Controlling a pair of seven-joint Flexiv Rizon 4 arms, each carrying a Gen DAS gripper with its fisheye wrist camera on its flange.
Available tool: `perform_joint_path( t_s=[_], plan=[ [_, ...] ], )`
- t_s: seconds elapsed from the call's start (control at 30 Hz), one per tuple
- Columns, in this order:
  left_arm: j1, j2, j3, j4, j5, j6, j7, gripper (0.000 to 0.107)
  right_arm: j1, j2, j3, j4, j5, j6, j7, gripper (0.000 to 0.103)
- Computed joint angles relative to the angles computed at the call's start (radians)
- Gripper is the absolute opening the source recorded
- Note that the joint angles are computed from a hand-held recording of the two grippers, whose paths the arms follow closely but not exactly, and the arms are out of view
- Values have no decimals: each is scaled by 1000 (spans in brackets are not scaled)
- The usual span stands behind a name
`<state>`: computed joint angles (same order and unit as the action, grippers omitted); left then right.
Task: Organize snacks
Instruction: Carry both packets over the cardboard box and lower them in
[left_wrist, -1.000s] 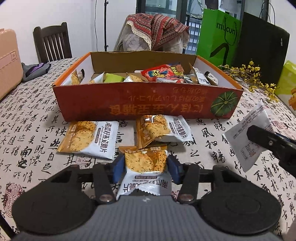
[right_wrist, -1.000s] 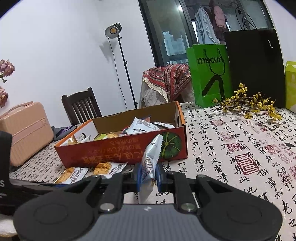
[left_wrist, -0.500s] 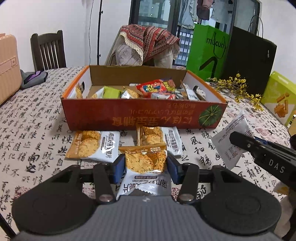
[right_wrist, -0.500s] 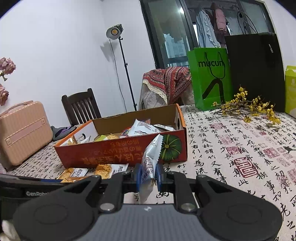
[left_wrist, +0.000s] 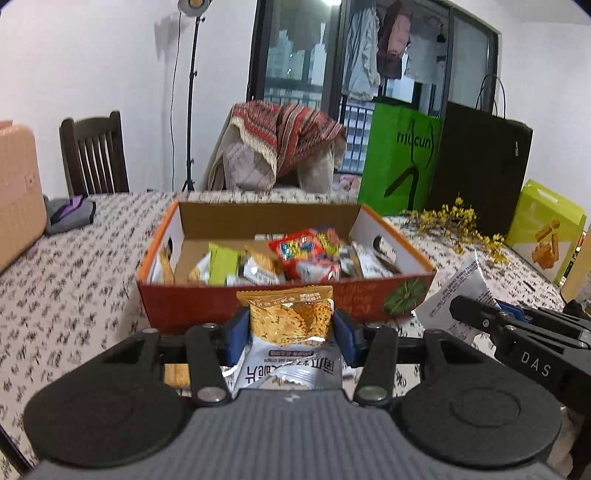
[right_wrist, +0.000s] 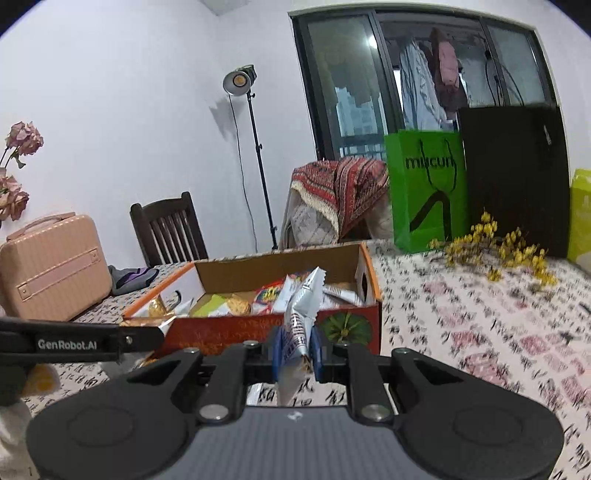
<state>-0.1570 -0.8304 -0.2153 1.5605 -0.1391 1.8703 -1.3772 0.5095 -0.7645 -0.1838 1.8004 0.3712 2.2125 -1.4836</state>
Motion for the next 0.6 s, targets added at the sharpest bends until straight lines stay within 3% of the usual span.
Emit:
perform_joint_path(
  t_s=[0.23,0.6],
  plan=[
    [5,-12,0,-36,9,44,-3,50,25,7,-41,-46,17,-37,-16,16],
    [-44,-73,62,-184,-60,17,-7,50,63,-35,-118,-182,23,-125,-7,16]
  ],
)
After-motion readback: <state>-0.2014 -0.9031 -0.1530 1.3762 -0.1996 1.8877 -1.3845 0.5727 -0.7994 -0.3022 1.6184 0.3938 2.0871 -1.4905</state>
